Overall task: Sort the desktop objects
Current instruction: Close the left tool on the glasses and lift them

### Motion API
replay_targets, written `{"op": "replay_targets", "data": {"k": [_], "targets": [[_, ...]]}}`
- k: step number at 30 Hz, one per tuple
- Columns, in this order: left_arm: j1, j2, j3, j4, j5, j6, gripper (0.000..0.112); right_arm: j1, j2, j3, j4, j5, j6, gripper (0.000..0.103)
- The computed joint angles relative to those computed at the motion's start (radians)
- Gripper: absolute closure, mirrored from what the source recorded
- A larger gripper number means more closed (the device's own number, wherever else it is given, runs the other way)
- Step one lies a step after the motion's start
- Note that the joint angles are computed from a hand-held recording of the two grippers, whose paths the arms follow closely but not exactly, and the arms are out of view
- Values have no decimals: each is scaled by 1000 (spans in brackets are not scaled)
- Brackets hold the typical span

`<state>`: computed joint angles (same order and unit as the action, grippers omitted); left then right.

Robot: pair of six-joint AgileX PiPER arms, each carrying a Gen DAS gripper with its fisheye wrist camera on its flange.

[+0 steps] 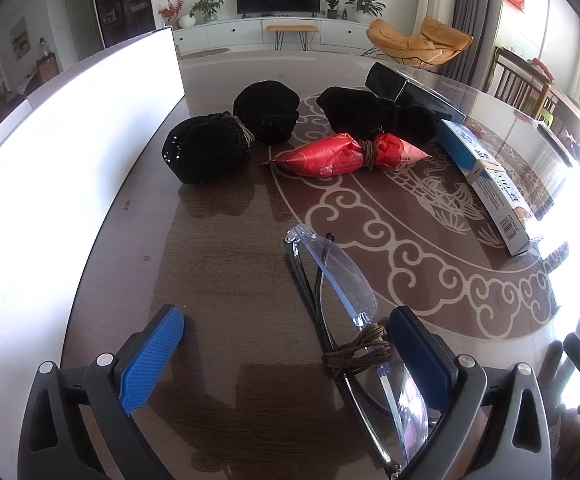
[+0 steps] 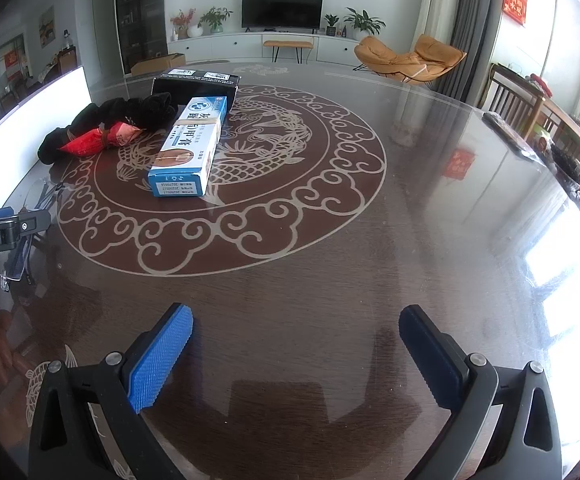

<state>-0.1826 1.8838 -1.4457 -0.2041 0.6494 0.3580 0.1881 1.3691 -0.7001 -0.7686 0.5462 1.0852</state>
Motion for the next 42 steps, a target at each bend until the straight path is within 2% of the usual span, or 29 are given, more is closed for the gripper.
{"op": "replay_targets", "data": {"k": [16,22,37,42], "targets": [[-3,-20,38,1,-35,-8,9,-9,-1,3,12,-10,-14,0],[-3,-19,37,2,-35,-9,9,-61,1,-1,127,-61,-123,0],[-4,-17,35,6,-35,-16,9,-57,5,-4,120,-57,-114,0],[-23,-28,34,76,-11,-116,9,-57,5,-4,120,-57,-114,0]]}}
